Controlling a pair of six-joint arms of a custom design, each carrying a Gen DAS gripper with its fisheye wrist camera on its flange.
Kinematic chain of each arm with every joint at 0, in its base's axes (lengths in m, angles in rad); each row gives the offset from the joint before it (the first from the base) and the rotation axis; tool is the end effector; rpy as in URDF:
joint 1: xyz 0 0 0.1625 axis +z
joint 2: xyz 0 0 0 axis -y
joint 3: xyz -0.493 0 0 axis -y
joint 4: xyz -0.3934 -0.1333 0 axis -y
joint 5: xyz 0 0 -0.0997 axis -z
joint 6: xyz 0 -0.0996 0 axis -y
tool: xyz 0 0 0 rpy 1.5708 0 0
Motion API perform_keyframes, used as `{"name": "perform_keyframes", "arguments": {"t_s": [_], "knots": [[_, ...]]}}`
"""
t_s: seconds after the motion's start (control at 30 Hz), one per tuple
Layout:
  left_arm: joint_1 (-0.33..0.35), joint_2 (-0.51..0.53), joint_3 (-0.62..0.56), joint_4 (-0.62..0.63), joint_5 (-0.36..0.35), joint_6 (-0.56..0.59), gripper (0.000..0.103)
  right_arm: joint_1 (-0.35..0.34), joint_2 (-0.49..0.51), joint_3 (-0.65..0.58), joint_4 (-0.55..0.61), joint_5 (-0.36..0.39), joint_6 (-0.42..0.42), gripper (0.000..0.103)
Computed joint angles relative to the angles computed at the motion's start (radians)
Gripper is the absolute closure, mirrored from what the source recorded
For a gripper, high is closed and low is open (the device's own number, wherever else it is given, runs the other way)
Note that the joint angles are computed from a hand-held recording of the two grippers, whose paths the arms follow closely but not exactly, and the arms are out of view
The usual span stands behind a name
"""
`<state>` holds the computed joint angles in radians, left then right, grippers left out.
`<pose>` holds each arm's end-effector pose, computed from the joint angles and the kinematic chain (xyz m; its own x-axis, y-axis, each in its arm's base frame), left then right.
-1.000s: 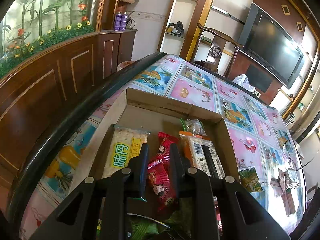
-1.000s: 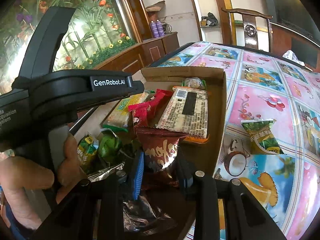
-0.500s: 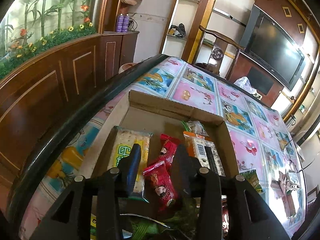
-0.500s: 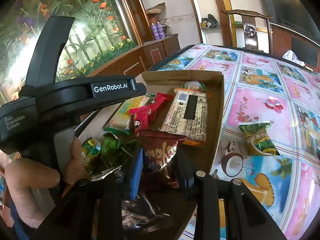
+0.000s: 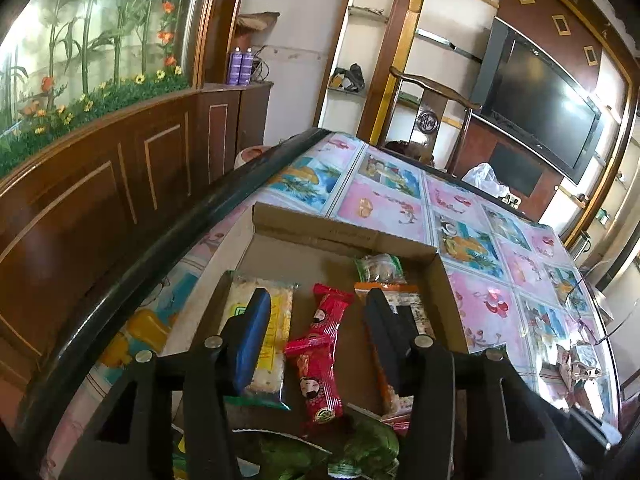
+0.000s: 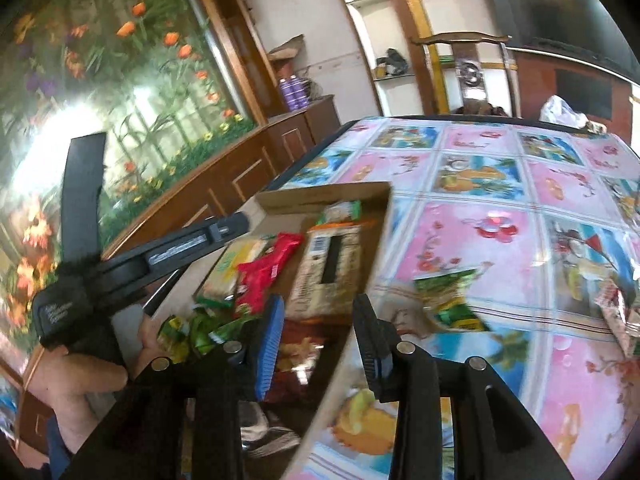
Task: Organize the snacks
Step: 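Grasp a red-and-white candy with the left tool while the right tool grasps a silver foil packet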
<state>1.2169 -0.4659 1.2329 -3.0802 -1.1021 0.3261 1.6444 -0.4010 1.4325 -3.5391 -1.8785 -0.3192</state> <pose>-0.1298 -0.8659 0.1129 -0.8112 0.2429 -0.5319 0.5439 0.6475 -0.5338 0.1611 -0.7817 0.0415 -0.9058 -0.0209 0.4232 -0.3453 0.6153 -0.7087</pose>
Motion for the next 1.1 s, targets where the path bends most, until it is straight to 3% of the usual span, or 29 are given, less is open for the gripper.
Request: {"name": "perform_keyframes", "arguments": {"t_s": [0.33,0.5,0.57,0.7,0.8,0.97,1.1], "knots": [[-0.004,-0.01,0.039,-0.092,-0.065,0.044,0.051,-0.03,-0.056,0.068,-0.065,-0.01,0.082,0.063],[-0.01,-0.016,0.065,-0.122,-0.104,0.077,0.048,-0.051,-0.102,0.118,-0.151,-0.059,0.132,0.063],[-0.012,-0.019,0.077,-0.133,-0.122,0.095,0.048,-0.059,-0.118,0.132,-0.187,-0.097,0.157,0.063],[-0.015,-0.023,0.096,-0.151,-0.152,0.128,0.048,-0.051,-0.122,0.106,-0.283,-0.362,0.125,0.06],[-0.018,-0.025,0.107,-0.156,-0.173,0.145,0.048,-0.061,-0.123,0.07,-0.302,-0.543,0.093,0.048],[-0.022,-0.03,0.127,-0.16,-0.19,0.17,0.047,-0.091,-0.144,0.055,-0.152,-0.647,0.183,0.046],[-0.022,-0.032,0.13,-0.153,-0.197,0.169,0.047,-0.109,-0.154,0.059,-0.059,-0.619,0.229,0.046]]}}
